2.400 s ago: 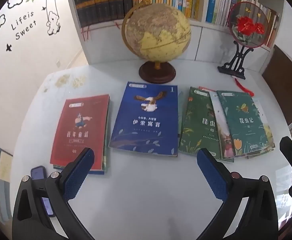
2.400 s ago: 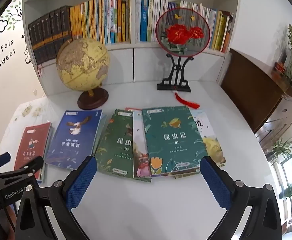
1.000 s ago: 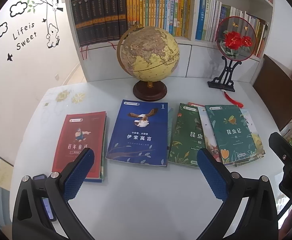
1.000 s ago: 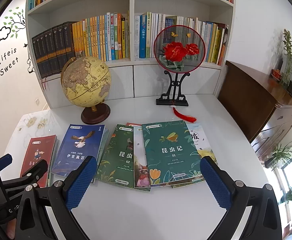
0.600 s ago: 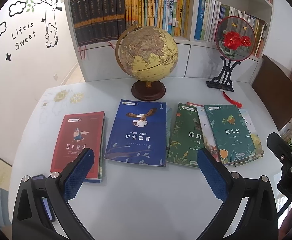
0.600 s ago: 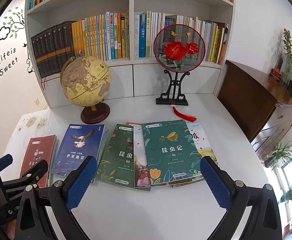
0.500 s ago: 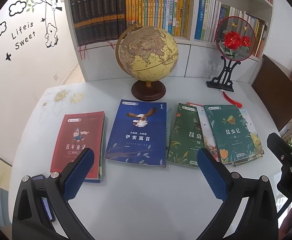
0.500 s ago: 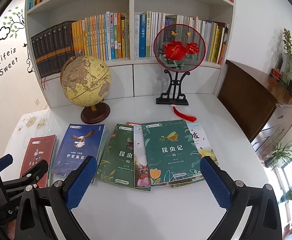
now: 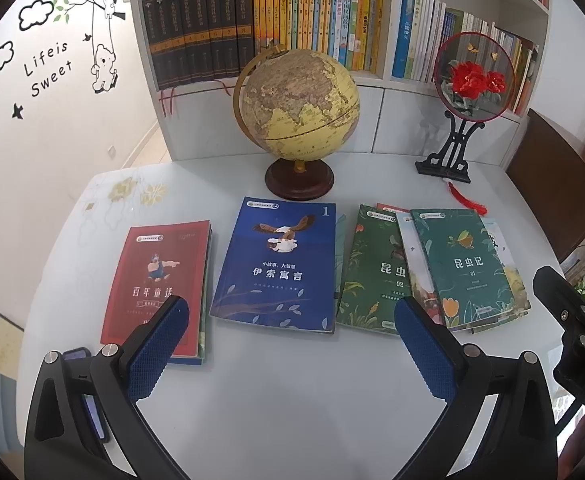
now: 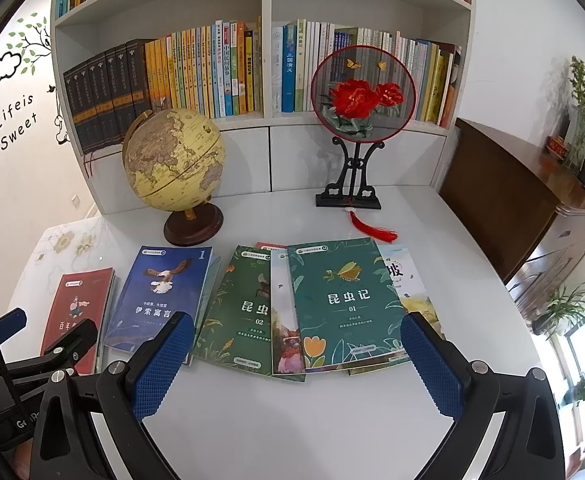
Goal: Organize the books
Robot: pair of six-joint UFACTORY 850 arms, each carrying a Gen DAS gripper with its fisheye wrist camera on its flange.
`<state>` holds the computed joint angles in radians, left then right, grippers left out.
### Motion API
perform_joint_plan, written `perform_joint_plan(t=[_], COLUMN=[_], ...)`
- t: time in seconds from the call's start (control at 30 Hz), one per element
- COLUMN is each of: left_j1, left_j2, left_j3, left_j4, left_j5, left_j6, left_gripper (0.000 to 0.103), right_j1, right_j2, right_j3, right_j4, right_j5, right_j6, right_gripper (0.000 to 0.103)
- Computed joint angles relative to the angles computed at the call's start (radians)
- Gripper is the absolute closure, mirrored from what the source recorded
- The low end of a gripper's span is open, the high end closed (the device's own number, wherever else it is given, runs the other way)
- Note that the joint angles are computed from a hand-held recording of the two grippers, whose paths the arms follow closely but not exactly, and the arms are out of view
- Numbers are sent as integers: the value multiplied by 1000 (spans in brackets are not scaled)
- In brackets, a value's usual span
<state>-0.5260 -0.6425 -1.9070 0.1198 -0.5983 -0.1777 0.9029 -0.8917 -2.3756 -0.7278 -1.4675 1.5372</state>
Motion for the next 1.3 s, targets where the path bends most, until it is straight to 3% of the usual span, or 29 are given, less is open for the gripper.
perform_joint_plan(t=[1.3], left_j1=[8], left_j2=[-24], left_j3=[-25], left_j4=[-32], left_j5=[-23], left_j6=[8], left_gripper=[1], right_j1=[-14], right_j2=[-13], right_j3=[-8], right_j4=[24], right_j5=[35], right_j6=[-15], right_gripper=[0])
